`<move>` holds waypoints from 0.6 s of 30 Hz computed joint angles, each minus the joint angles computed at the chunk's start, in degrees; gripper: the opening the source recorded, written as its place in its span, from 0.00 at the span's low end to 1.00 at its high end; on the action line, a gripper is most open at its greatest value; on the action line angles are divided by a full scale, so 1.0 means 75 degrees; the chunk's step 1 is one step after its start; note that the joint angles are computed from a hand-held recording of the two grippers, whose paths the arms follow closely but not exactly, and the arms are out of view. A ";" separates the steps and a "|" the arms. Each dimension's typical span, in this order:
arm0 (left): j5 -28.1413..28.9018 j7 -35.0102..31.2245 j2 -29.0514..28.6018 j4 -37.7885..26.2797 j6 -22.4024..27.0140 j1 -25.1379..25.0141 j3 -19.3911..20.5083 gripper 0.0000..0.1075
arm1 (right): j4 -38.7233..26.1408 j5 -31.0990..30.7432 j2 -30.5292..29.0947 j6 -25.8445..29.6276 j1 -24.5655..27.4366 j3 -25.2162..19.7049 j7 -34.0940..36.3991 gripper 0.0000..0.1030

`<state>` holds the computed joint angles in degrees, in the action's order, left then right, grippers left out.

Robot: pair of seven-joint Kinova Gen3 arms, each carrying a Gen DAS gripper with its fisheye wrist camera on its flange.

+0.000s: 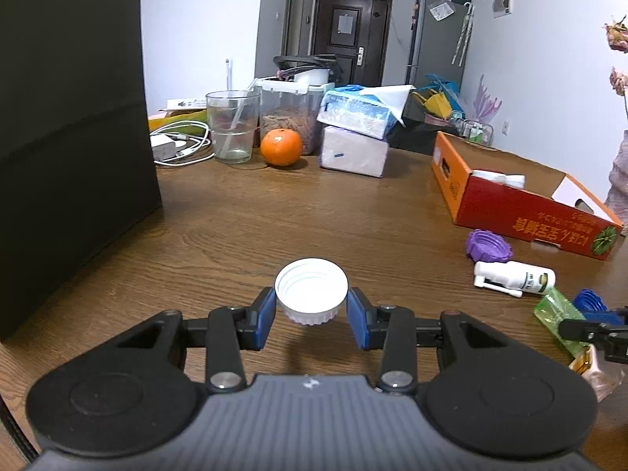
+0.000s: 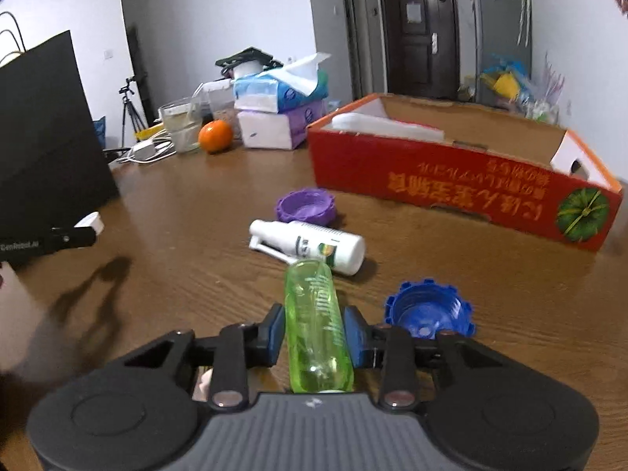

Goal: Organize rigid objects
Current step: 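Carry the white cap in the left tool and green bottle in the right tool over the box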

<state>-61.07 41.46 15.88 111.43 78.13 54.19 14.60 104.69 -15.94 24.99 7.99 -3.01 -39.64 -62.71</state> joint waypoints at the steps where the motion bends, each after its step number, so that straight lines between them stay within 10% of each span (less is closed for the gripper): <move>1: 0.0003 -0.0027 0.0029 -0.0039 0.0008 0.0000 0.0004 0.38 | -0.0051 -0.0048 0.0062 0.0104 0.0137 -0.0124 0.0010 0.31; 10: -0.0217 0.0014 0.0236 -0.0336 -0.0026 0.0246 0.0004 0.38 | 0.0334 -0.0149 -0.0246 -0.0283 -0.0037 0.0115 -0.0303 0.29; 18: -0.0503 -0.0052 0.0460 -0.0744 -0.0005 0.0600 -0.0070 0.38 | 0.0884 0.0297 -0.0401 -0.1043 0.0948 -0.0870 -0.1031 0.29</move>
